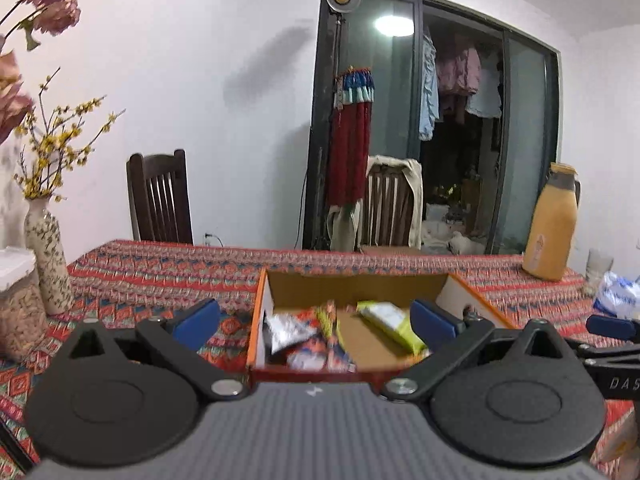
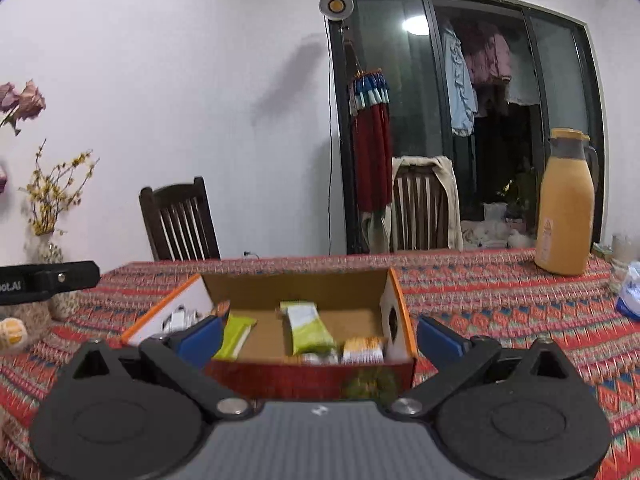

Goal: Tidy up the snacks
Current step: 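Move both tools back toward the snack pile, then grasp the pumpkin-seed oat crisp packet with the right gripper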

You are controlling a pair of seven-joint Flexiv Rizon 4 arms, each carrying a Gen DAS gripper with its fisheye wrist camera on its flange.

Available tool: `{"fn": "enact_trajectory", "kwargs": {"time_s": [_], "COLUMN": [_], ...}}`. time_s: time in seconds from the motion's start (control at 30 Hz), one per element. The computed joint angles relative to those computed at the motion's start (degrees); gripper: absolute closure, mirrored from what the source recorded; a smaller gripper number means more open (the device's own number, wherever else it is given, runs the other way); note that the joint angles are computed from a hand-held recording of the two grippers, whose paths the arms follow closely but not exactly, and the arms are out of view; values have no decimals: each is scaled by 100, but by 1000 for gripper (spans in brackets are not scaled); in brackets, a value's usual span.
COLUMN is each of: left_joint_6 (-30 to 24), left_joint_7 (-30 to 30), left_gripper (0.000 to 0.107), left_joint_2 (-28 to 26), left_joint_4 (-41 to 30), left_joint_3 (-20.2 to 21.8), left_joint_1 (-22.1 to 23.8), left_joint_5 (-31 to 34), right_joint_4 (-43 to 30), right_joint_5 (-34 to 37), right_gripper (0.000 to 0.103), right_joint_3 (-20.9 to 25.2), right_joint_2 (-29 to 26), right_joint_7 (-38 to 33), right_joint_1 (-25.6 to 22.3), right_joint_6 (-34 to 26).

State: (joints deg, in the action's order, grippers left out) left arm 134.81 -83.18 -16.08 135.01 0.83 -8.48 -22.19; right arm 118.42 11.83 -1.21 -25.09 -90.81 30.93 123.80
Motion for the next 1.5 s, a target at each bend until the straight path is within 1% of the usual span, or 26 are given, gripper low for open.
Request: {"fn": "enact_trajectory", "kwargs": {"time_s": [0.1,0.17,0.2,0.27,0.33,0.4,0.47,0.53,0.6,0.63,0.73,0.83,0.87,0.9,0.97,1.07,1.13,1.23,1.33,1.37,1.43,1.5], "left_joint_6": [-33,-18,-11,-1,-23,-1,-103,-366,-637,-701,-1071,-1088,-1066,-1104,-1288,-1505,-1427,-1245,-1153,-1099,-1044,-995], "left_joint_7": [-215,-472,-602,-763,-881,-1015,-1272,-1526,-1827,-1997,-2729,-2821,-2841,-2918,-3174,-3298,-3189,-2879,-2515,-2390,-2290,-2140], "left_gripper": [4,4,4,4,4,4,4,4,4,4,4,4,4,4,4,4,4,4,4,4,4,4], "left_joint_2": [101,130,150,147,171,197,248,319,334,309,291,208,178,167,158,131,98,84,154,176,247,327], "left_joint_4": [267,402,470,564,638,709,739,713,616,563,322,282,278,247,155,90,135,236,367,422,527,659], "left_joint_3": [17,21,27,58,91,131,123,82,-12,-83,-521,-544,-556,-632,-915,-1149,-1025,-644,-298,-189,-110,6], "left_joint_1": [195,428,547,720,899,1116,1437,1705,2057,2245,3017,3077,3099,3199,3546,3769,3624,3167,2676,2510,2351,2115], "left_joint_5": [371,777,978,1252,1522,1831,2257,2587,3079,3359,4386,4531,4580,4697,5041,5150,4958,4507,3988,3794,3576,3271], "right_joint_4": [266,401,451,477,490,488,519,515,526,528,527,604,644,669,721,773,810,835,878,899,890,813], "right_joint_5": [298,429,577,908,1324,1603,1801,2062,2317,2359,2249,1860,1780,1747,1673,1448,1294,1056,907,846,717,626], "right_gripper": [0,0,0,0,0,0,0,0,0,0,0,0,0,0,0,0,0,0,0,2,9,21], "right_joint_3": [-131,-142,-211,-403,-677,-951,-1362,-2042,-2718,-2885,-3053,-2878,-2952,-3105,-3224,-3020,-2987,-3012,-3235,-3294,-3239,-3217], "right_joint_2": [94,101,105,93,70,65,79,27,-168,-220,-226,-49,-29,-44,-63,-28,-52,-36,-65,-106,-167,-232], "right_joint_7": [-181,-245,-307,-430,-578,-685,-796,-780,-675,-588,-307,-118,-79,-23,159,489,652,898,1140,1188,1249,1327], "right_joint_1": [237,307,421,701,1087,1421,1851,2492,3117,3266,3394,3237,3299,3431,3512,3278,3237,3257,3497,3560,3508,3448], "right_joint_6": [-20,14,-11,-98,-180,-400,-640,-893,-848,-832,-924,-1052,-1084,-1126,-1169,-1261,-1286,-1410,-1464,-1407,-1321,-1418]}}
